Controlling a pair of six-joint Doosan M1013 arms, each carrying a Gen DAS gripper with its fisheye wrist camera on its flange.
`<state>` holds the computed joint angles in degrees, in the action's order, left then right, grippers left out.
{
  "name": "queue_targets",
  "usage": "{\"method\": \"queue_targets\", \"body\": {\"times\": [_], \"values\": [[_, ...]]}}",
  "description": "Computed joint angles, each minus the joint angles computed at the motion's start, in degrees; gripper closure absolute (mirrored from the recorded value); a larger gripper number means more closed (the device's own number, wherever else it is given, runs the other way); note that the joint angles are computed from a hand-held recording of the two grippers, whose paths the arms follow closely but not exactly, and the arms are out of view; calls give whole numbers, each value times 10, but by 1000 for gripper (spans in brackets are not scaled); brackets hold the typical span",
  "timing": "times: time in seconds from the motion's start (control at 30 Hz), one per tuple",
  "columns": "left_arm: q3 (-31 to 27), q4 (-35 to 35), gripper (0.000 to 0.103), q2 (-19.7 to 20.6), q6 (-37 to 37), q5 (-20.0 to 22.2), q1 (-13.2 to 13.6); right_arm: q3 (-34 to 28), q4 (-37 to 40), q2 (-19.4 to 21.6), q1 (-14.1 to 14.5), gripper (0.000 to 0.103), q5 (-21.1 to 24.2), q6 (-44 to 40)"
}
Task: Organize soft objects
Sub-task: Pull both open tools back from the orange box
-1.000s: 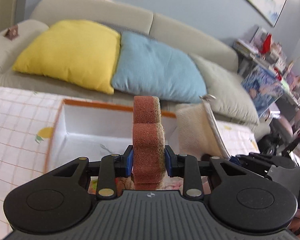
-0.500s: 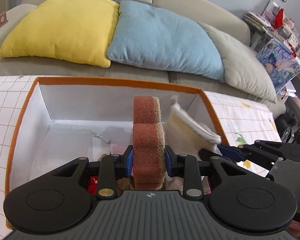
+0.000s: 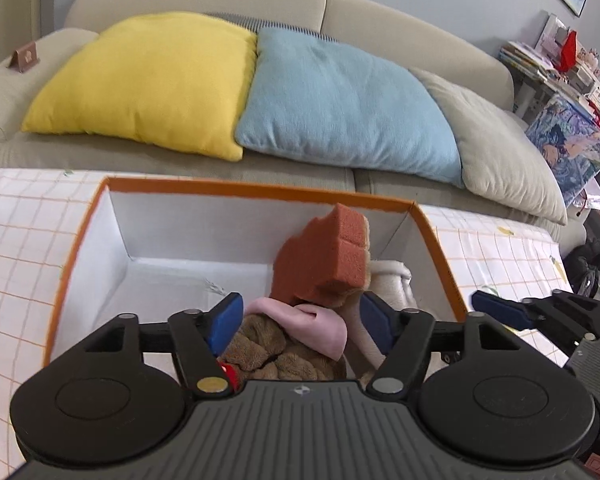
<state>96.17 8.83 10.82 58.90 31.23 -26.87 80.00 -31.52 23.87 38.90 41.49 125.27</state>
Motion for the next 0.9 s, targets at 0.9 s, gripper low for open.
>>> {"method": "queue_targets", "body": {"times": [0.9], "values": [[142,340,17,-148,-299,-102,-117,177,-200,-161,76,35,-13,353]]}}
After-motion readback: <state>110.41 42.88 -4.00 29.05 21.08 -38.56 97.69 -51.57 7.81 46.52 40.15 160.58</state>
